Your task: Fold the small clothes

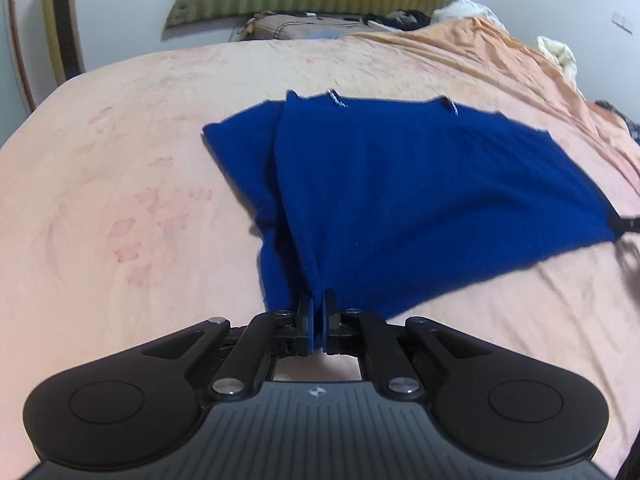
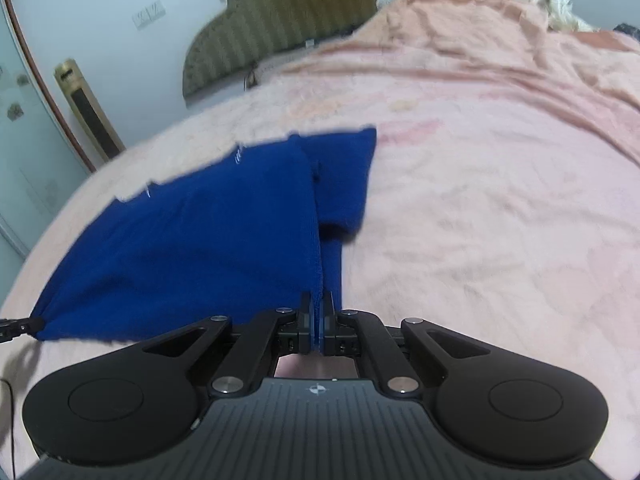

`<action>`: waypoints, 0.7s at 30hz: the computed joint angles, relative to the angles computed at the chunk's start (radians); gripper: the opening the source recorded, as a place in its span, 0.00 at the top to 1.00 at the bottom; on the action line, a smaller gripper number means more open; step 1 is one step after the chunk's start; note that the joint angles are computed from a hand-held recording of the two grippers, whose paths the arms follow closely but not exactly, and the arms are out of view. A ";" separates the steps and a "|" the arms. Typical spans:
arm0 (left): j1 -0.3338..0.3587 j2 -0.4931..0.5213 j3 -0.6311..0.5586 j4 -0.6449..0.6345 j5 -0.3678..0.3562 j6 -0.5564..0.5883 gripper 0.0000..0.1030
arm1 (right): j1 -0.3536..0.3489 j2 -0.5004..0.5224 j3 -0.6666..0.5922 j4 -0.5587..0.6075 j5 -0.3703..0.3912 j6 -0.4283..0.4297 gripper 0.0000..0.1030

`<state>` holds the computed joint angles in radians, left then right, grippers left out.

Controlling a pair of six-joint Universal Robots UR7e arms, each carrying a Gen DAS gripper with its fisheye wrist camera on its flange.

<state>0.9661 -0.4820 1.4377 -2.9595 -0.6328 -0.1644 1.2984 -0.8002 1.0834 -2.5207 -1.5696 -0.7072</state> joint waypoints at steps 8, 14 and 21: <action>-0.028 0.019 -0.059 -0.093 0.094 0.109 0.89 | 0.051 -0.013 0.108 -0.301 -0.041 -0.119 0.62; -0.007 0.201 -0.324 -0.017 0.195 0.230 0.45 | 0.093 0.043 0.075 -0.132 -0.008 -0.182 0.49; -0.008 0.199 -0.323 -0.121 0.208 0.269 0.36 | 0.113 0.062 0.116 -0.223 -0.113 -0.224 0.38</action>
